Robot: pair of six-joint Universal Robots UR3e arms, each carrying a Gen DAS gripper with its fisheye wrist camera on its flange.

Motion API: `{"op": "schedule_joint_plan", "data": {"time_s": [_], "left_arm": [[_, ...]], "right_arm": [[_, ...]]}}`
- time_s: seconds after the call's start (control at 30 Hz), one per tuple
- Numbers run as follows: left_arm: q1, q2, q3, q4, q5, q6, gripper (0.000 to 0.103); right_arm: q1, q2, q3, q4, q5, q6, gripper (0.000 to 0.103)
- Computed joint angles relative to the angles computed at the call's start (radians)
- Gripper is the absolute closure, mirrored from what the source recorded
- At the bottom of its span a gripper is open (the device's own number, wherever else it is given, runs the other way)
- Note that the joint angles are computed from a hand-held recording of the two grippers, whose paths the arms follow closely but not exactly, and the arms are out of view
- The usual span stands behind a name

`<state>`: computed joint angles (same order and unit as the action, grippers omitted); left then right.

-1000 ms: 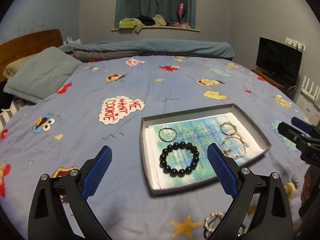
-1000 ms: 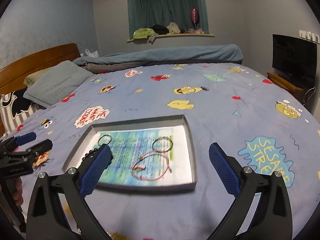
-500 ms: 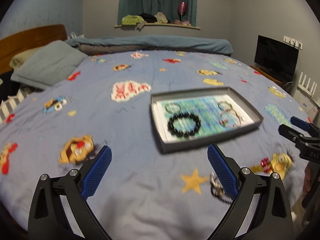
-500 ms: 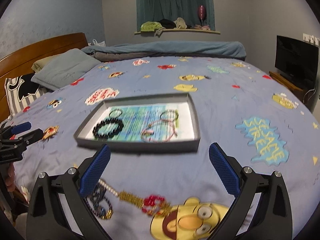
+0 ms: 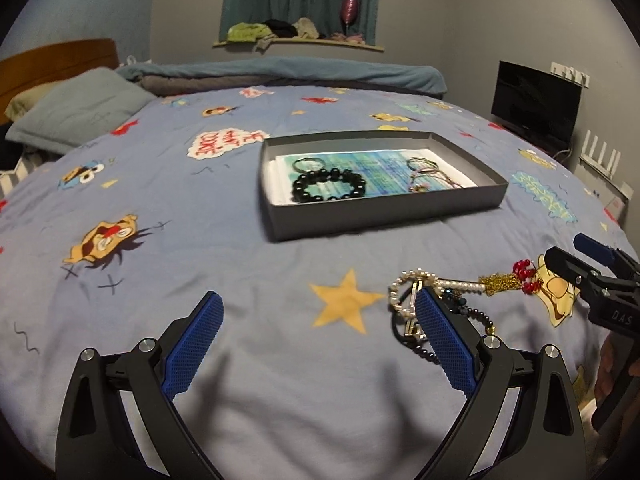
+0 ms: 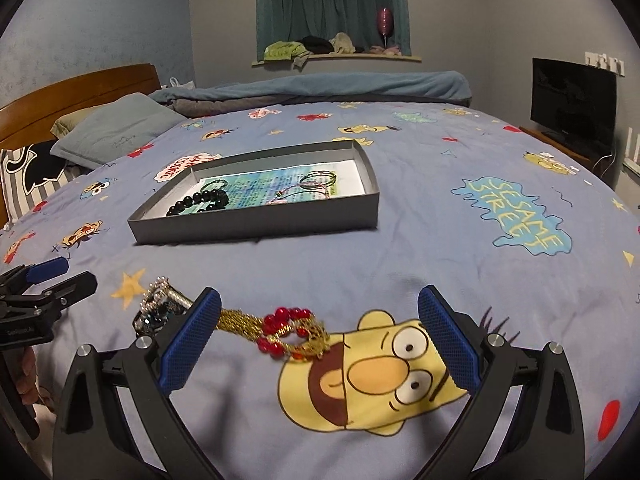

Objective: Organize jewelry
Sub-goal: 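Grasp the gold chain with red beads with the right tool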

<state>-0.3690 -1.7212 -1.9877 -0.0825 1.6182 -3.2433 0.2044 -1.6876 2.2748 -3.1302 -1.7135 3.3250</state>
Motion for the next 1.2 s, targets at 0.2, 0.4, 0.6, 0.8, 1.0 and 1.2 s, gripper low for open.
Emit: {"op": "schedule_joint_plan", "data": {"time_s": [0.2,0.4,0.6,0.8,1.0,1.2], "left_arm": [[-0.04,-0.067,0.019,0.076,0.032,0.007,0.007],[-0.066,-0.108,0.029,0.111,0.028,0.029,0.007],[-0.073,-0.138,0.057,0.095,0.019,0.042,0.007],[-0.069,-0.155,0.067,0.091,0.011,0.048,0.007],[-0.068,-0.161,0.073,0.09,0.004,0.052,0.008],[-0.065,-0.177,0.107,0.071,-0.041,0.061,0.021]], "right_arm": [[-0.001,0.01,0.074,-0.103,0.001,0.002,0.006],[0.042,0.055,0.1,-0.191,-0.029,-0.04,0.011],[0.066,0.091,0.074,-0.176,-0.048,-0.074,0.042],[0.042,0.086,0.081,-0.166,-0.016,-0.077,0.072],[0.006,0.067,0.103,-0.187,0.01,-0.069,0.089],[-0.029,0.056,0.111,-0.174,0.053,-0.068,0.102]]}}
